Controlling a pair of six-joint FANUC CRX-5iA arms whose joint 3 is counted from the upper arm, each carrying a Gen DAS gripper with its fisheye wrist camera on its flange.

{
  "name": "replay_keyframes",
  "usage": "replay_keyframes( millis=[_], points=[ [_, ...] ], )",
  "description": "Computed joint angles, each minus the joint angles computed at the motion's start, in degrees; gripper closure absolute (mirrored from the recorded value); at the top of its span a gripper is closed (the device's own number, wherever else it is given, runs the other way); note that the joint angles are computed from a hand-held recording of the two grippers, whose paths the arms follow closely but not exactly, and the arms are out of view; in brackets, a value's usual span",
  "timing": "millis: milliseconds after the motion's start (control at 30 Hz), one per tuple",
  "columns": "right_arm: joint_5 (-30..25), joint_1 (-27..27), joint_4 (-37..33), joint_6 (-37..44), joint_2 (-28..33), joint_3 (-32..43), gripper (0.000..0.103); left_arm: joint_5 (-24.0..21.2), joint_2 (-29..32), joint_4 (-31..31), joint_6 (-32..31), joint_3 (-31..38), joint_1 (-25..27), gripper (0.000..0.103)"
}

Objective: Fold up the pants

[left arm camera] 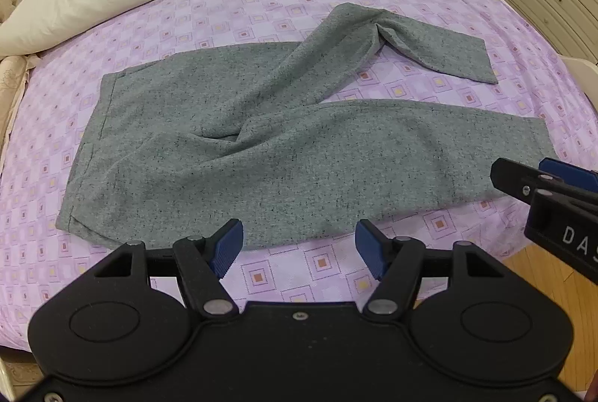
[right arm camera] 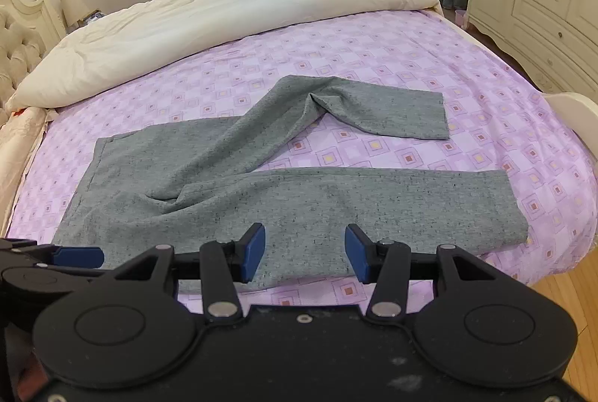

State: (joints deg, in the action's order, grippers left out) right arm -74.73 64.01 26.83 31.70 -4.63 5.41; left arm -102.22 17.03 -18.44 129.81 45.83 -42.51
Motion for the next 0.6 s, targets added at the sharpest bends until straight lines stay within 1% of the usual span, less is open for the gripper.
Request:
replay_keyframes(
  millis=[600],
  points=[
    [-0.5,1.5,0.6,-0.6,0.9,1.1,0.053,1.5,-2.4,0.1,0.1,-2.8,0.8,0.035]
  ],
)
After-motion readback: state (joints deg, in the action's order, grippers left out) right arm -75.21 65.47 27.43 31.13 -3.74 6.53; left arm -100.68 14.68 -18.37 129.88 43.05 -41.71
